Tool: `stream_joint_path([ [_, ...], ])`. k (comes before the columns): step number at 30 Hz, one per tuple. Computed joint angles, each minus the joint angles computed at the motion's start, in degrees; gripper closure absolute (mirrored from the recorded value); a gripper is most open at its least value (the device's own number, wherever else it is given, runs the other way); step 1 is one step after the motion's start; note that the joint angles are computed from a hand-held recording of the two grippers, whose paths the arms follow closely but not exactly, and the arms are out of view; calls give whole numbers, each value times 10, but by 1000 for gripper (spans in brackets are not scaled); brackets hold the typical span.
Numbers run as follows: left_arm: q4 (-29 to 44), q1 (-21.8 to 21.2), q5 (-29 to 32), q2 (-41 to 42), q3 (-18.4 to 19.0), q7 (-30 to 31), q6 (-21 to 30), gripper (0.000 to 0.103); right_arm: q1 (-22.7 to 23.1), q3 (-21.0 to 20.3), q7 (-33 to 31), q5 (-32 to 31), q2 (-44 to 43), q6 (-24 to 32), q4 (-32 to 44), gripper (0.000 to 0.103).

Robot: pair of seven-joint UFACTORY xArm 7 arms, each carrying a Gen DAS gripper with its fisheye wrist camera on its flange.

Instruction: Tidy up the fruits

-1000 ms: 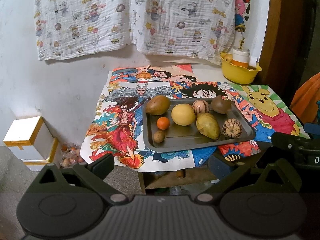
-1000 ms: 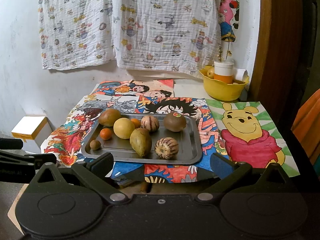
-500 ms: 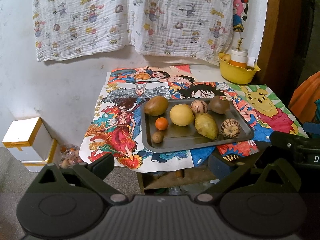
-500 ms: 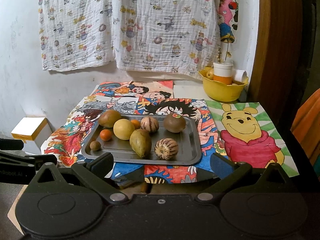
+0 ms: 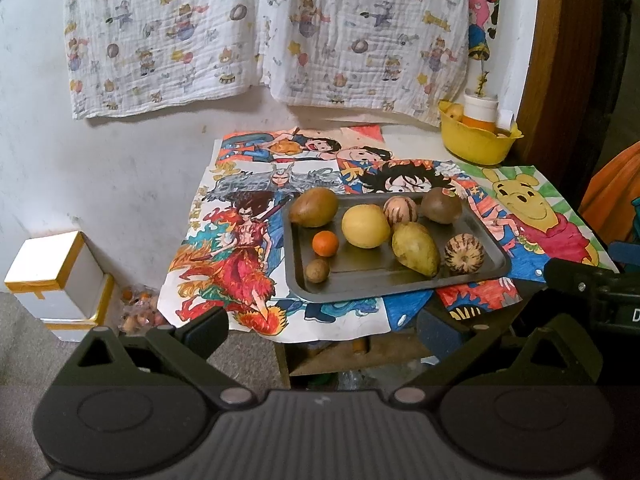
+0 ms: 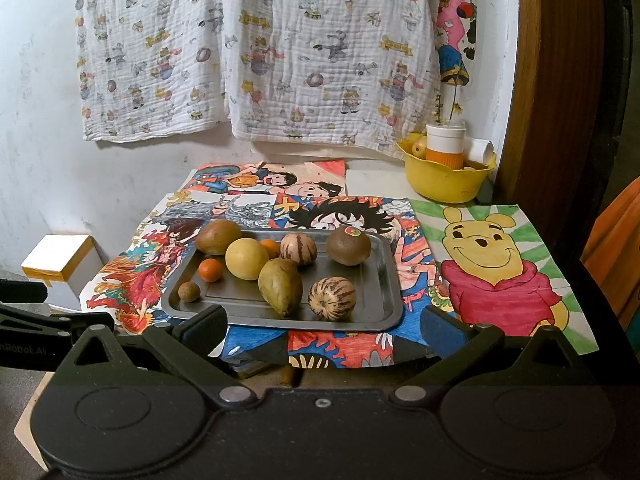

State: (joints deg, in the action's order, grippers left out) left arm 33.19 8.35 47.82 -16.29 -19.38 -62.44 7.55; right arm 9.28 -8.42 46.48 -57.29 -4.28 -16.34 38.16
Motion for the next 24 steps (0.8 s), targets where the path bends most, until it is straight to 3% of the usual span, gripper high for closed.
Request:
stream_joint_path([
  [24, 6, -5, -3, 20, 15, 16, -11, 1, -8, 8, 16, -12, 12, 6, 13, 1],
])
